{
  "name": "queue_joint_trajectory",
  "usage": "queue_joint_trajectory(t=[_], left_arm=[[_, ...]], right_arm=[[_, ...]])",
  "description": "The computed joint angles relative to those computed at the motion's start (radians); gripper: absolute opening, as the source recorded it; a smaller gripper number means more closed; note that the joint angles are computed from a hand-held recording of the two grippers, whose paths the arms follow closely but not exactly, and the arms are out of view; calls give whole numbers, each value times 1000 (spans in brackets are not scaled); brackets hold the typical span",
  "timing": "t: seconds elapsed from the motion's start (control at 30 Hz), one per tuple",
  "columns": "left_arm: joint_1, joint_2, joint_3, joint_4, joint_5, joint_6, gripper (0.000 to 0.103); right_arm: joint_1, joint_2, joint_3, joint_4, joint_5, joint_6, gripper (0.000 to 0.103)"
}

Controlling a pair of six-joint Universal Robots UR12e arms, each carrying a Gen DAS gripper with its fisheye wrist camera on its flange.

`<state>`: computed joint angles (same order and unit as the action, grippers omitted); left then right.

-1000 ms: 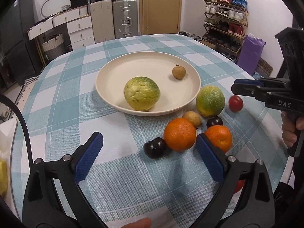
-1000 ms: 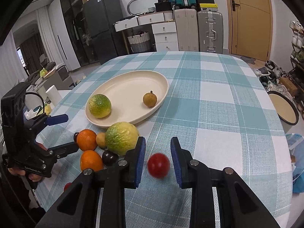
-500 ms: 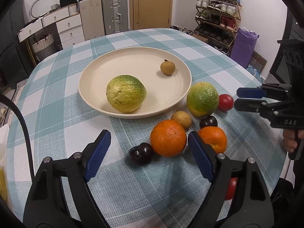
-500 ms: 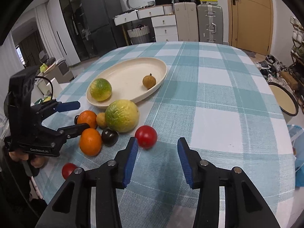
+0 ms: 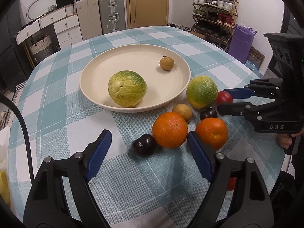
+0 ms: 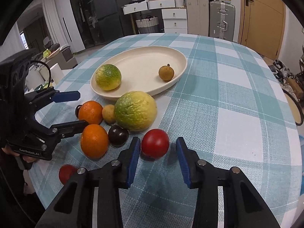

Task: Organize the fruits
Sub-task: 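Close the left tool on an orange while the right tool holds the tomato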

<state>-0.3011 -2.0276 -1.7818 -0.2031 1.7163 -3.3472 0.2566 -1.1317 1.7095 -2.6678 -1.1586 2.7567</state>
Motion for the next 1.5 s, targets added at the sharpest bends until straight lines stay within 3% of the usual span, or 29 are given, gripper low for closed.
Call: queue_joint_trajectory(t=[0.13, 0.33, 0.53, 0.7, 0.83, 1.33, 1.5], left_arm=[[1, -1, 1, -6, -5, 2, 81], [-2, -6, 10, -16, -9, 12, 80], [-1, -15, 25, -37, -46, 48, 58], [-4, -16, 21, 11, -62, 87, 51], [-2, -13, 18, 31, -107, 110, 36], [-3, -19, 47, -35, -104, 148, 36], [3, -13, 32, 1, -126, 131, 35]], right_arm=[[4, 0, -3, 7, 0, -11, 29], [-3, -6, 9, -14, 23, 4, 29], [-8, -10, 12, -25, 36, 19, 29], [-11, -12, 13, -25, 43, 21, 29], [-12, -12, 13, -27, 41, 26, 29], [-14, -14, 14, -34, 39, 29, 29], [-17, -14, 14, -40, 40, 36, 29]])
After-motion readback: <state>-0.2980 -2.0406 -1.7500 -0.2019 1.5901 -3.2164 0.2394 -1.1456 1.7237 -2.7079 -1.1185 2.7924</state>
